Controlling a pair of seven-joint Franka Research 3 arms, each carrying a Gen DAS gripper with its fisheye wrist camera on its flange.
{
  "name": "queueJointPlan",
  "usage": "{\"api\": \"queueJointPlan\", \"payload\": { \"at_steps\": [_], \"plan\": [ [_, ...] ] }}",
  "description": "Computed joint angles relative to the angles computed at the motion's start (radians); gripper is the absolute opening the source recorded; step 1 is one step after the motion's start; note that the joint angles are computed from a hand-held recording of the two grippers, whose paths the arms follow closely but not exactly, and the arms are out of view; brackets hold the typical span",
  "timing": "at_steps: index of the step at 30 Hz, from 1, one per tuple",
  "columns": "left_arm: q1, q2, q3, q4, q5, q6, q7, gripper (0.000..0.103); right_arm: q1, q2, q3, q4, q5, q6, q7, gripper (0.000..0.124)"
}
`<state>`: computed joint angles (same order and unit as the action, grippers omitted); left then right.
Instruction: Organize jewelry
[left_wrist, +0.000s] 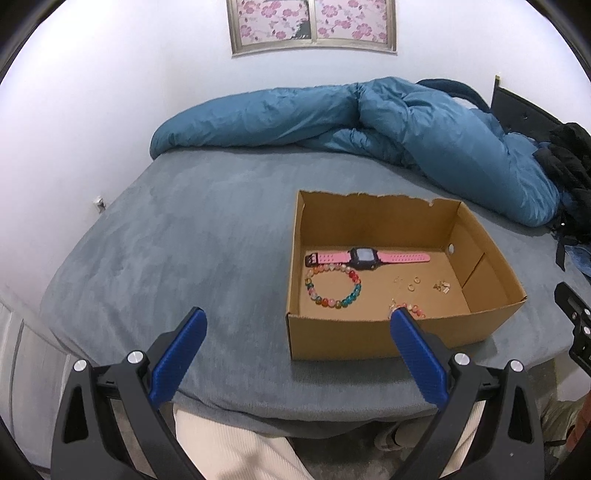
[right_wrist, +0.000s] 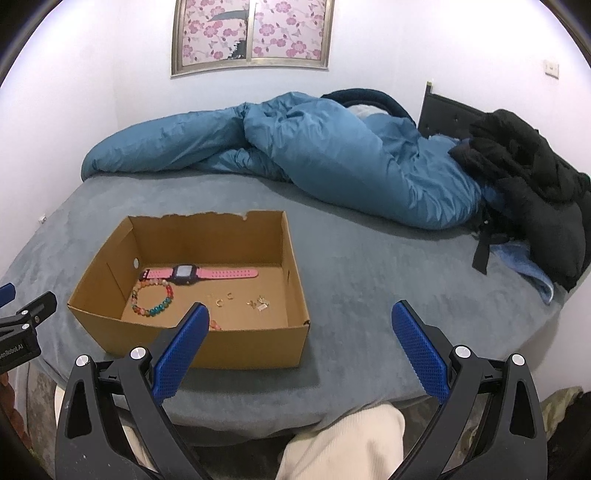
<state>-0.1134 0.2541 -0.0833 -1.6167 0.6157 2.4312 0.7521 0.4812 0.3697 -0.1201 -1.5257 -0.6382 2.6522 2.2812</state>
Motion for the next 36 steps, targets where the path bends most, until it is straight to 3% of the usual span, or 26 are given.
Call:
{"api": "queueJointPlan", "payload": {
  "at_steps": [15,36],
  "plan": [
    [-0.015,0.039,-0.009,0.053,-0.050,-0.103,0.063,0.097,-0.004,0.019,0.017,0.012,0.073,-0.051,-0.067,0.095],
    [-0.031,0.053,-0.022,0.086,-0.094,-0.172,0.097,0.097,-0.034,0.010,0.033,-0.005,0.155,-0.110,-0.128,0.095]
  ]
}}
